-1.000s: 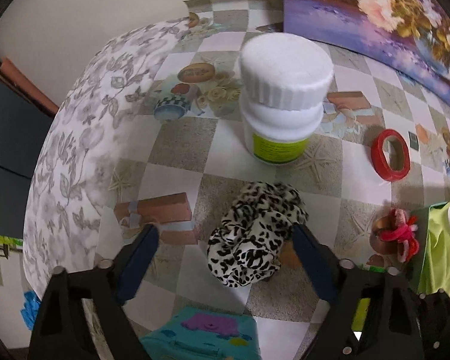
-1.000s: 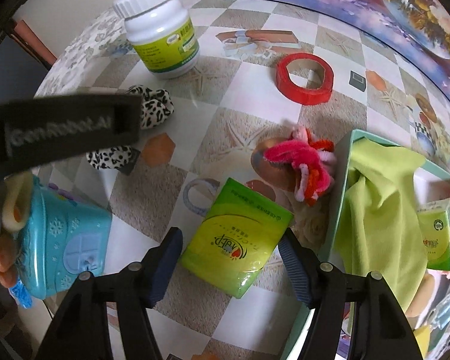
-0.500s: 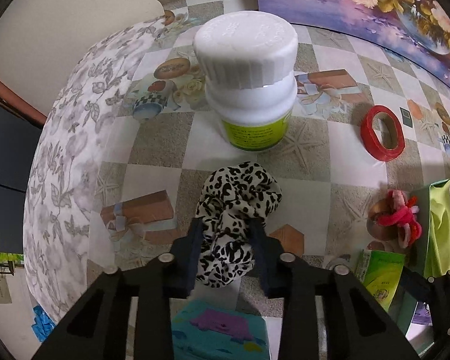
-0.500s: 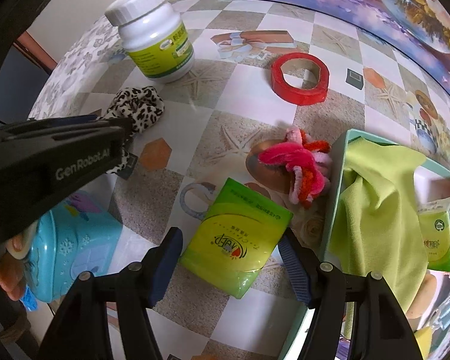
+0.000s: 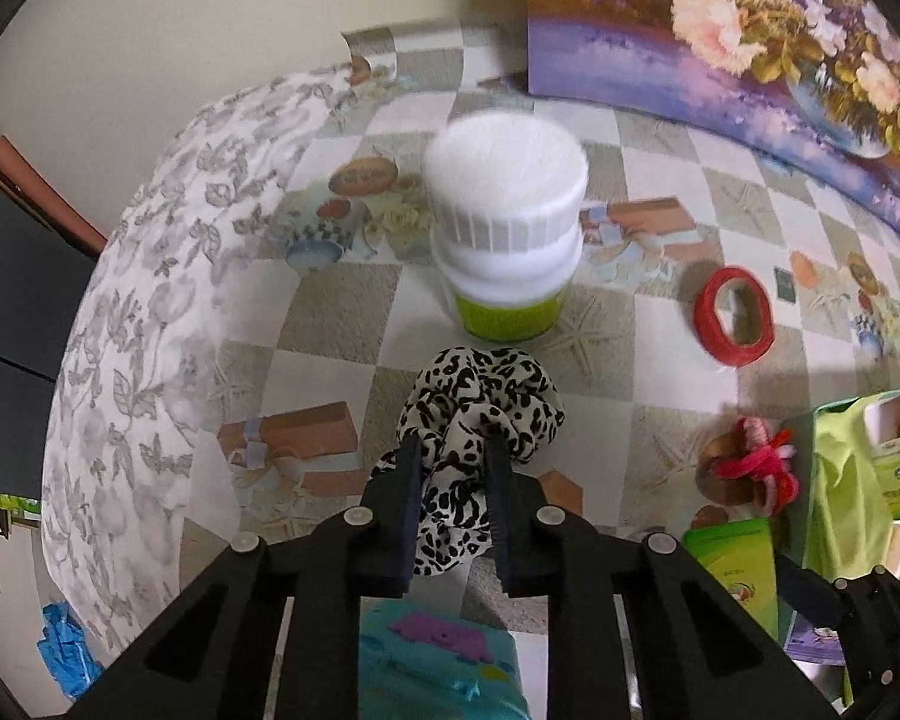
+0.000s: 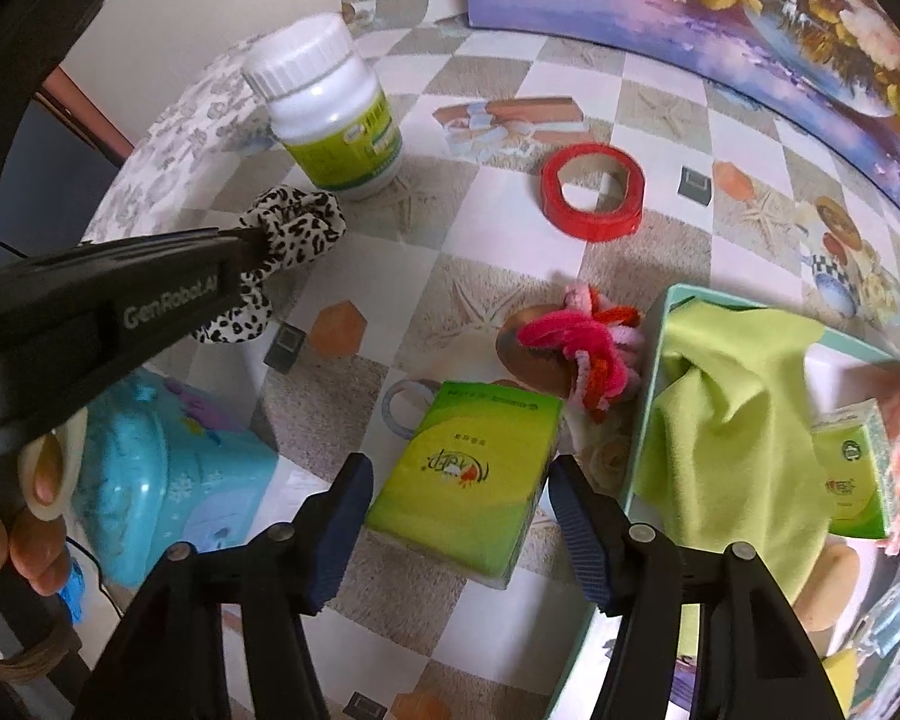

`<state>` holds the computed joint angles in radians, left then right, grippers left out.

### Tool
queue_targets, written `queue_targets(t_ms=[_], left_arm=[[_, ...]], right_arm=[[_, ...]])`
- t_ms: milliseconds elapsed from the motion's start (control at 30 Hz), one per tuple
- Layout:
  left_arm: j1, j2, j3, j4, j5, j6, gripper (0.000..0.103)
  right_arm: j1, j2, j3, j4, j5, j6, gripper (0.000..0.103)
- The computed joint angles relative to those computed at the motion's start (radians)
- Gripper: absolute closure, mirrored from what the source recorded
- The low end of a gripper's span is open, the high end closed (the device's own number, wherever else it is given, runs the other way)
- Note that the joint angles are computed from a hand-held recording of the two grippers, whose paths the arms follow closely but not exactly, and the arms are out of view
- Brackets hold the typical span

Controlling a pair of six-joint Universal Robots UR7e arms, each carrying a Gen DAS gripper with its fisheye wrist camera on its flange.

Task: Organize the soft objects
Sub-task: 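Close the left tool on the scrunchie while the right grasps the green tissue pack, then carry the scrunchie with the left tool while the right carries the tissue pack to the tray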

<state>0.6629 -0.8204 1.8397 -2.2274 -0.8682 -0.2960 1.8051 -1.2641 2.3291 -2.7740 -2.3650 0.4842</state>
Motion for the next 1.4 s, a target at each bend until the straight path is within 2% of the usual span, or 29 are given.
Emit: queue_targets(t_ms=[300, 533, 767, 1033, 1167, 1400], left_arm=[[-0.051, -0.059, 0.026, -0.034, 0.013, -0.020, 0.082], [-0.100, -0.099, 0.051, -0.060, 0.021, -0.029, 0.082], [-0.160, -0.147, 0.079, -0.099, 0.045, -0.022, 0.082], [-0.223, -0.163, 0.098, -0.119, 0.026, -0.001, 0.082], [-0.258, -0.173, 0.113, -0.139, -0.016, 0.013, 0.082], [-0.317, -0.174, 0.144, -0.163, -0.131, 0.030, 0.082]], right_arm=[[0.023, -0.069, 0.044, -0.004, -0.002, 0.006, 0.045], [0.066, -0.149, 0.069, 0.000, -0.017, 0.021, 0.045], [0.127, -0.257, 0.080, 0.055, -0.092, 0.061, 0.045], [0.178, -0.436, 0.121, 0.171, -0.179, 0.161, 0.045], [0.197, -0.531, 0.143, 0.252, -0.212, 0.229, 0.045], [0.207, -0.728, 0.188, 0.451, -0.257, 0.387, 0.045]])
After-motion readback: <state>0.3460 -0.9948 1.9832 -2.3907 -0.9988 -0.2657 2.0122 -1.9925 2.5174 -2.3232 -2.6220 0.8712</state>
